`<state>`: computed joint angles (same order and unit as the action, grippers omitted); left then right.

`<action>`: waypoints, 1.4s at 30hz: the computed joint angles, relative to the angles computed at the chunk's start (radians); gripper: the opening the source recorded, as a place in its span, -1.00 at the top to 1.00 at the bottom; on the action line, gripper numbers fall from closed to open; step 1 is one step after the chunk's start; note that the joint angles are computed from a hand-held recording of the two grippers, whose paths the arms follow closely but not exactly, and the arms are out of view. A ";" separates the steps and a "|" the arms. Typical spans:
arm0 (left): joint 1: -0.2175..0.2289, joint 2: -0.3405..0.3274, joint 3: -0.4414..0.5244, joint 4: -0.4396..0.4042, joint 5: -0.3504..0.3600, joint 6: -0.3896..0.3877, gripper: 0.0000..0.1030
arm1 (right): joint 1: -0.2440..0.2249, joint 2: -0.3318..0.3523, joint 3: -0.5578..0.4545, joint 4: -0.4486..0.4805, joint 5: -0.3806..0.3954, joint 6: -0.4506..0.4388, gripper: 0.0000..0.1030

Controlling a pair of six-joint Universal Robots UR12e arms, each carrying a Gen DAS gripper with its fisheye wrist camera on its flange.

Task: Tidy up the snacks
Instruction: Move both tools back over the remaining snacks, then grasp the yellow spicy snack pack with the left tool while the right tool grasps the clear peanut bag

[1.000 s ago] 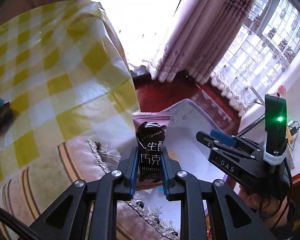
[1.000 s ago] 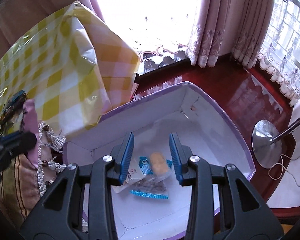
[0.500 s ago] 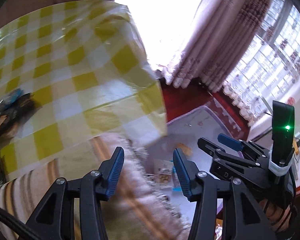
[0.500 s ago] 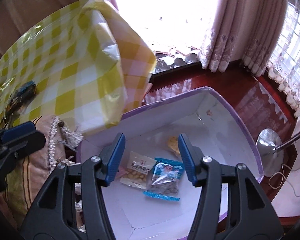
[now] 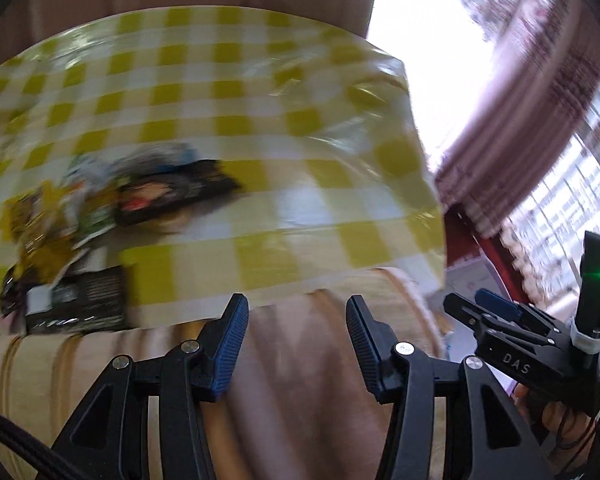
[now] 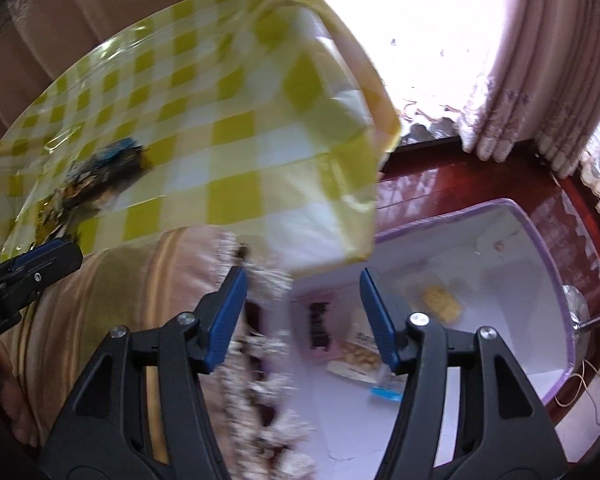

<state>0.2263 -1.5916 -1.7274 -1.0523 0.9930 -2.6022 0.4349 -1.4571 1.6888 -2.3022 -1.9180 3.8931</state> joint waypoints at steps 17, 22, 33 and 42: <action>0.169 -0.093 0.049 0.150 0.055 -0.296 -0.01 | 0.040 0.146 -0.177 -0.001 0.009 -0.086 -0.48; 0.179 -0.144 0.093 0.212 0.086 -0.368 -0.01 | 0.046 0.188 -0.236 0.016 -0.008 -0.100 -0.62; 0.178 -0.292 0.247 0.176 0.106 -0.504 -0.06 | 0.050 0.306 -0.399 0.035 -0.001 -0.156 -0.72; 0.149 -0.369 0.340 0.105 0.151 -0.498 -0.06 | 0.053 0.373 -0.489 0.053 0.014 -0.209 -0.72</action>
<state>0.3751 -1.9607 -1.3873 -0.9468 1.1441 -3.0999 0.4878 -1.0837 1.1996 -2.2489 -1.9045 3.6838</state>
